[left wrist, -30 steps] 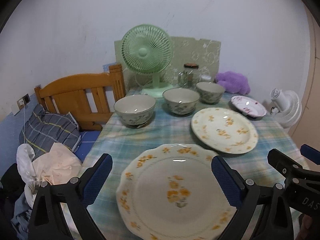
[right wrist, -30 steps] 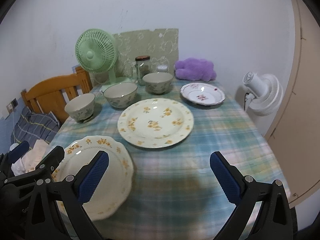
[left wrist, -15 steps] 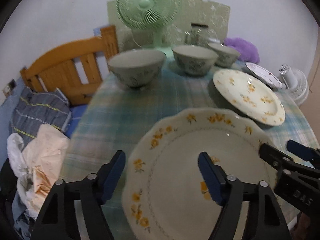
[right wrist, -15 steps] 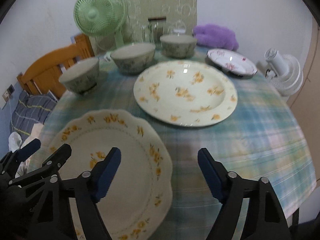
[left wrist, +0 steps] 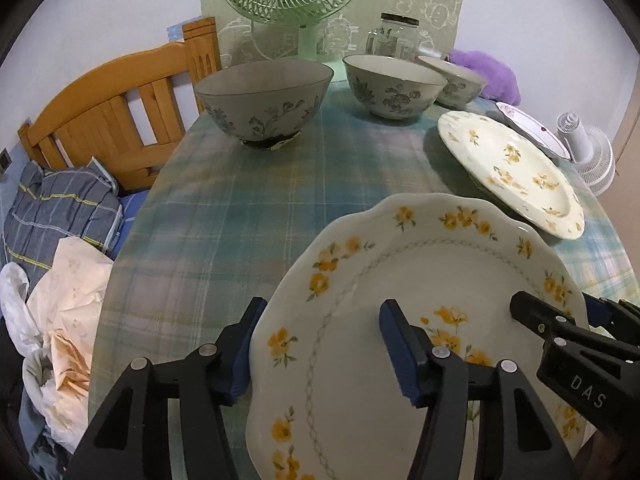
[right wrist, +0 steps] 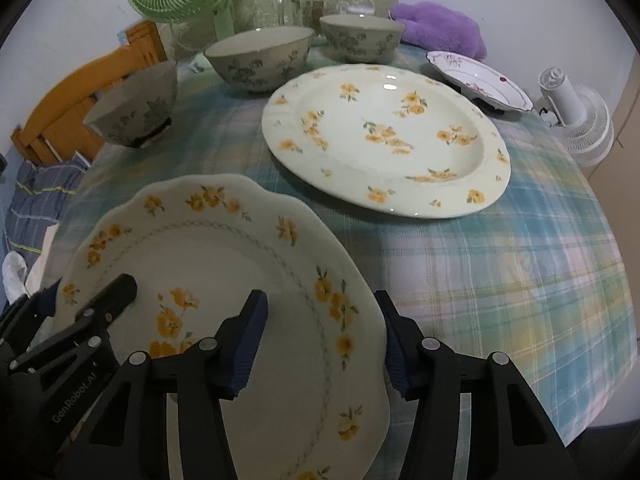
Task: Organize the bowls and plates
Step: 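Lift the yellow-flower plate with both grippers and carry it along the table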
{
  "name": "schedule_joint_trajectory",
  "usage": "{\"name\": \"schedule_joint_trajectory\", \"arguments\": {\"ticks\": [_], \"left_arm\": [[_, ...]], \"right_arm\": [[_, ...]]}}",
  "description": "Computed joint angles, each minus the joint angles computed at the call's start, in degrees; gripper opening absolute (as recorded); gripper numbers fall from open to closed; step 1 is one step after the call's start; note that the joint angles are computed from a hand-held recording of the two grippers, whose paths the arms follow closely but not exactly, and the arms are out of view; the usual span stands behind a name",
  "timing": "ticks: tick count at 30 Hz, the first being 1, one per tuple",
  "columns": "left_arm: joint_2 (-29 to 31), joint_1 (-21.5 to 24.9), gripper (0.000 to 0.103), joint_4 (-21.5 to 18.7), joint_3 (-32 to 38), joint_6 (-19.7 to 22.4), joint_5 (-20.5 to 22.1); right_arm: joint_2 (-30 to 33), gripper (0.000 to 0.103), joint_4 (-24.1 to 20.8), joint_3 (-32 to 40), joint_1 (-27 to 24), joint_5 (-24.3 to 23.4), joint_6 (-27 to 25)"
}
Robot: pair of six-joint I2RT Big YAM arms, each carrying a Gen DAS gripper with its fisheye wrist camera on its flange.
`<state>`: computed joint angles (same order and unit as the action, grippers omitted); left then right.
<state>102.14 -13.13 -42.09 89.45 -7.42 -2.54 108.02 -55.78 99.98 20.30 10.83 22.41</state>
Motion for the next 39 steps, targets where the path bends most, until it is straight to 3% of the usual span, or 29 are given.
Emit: {"name": "schedule_joint_trajectory", "arguments": {"ticks": [8, 16, 32, 39], "left_arm": [[0.36, 0.13, 0.060, -3.95, 2.07, -0.91, 1.88], [-0.77, -2.75, 0.060, -5.62, 4.15, -2.23, 0.69], [3.94, -12.14, 0.060, -9.83, 14.08, -9.99, -5.70], [8.36, -15.88, 0.060, -12.33, 20.09, -10.26, -6.70]], "right_arm": [[-0.21, 0.056, -2.88, 0.97, -0.03, 0.01, 0.69], [-4.42, 0.056, -2.33, -1.85, -2.13, -0.36, 0.14], [-9.00, 0.056, -2.05, -3.65, -12.19, -4.13, -9.66], [-10.23, 0.056, -1.52, -5.89, -17.19, -5.83, -11.28]]}}
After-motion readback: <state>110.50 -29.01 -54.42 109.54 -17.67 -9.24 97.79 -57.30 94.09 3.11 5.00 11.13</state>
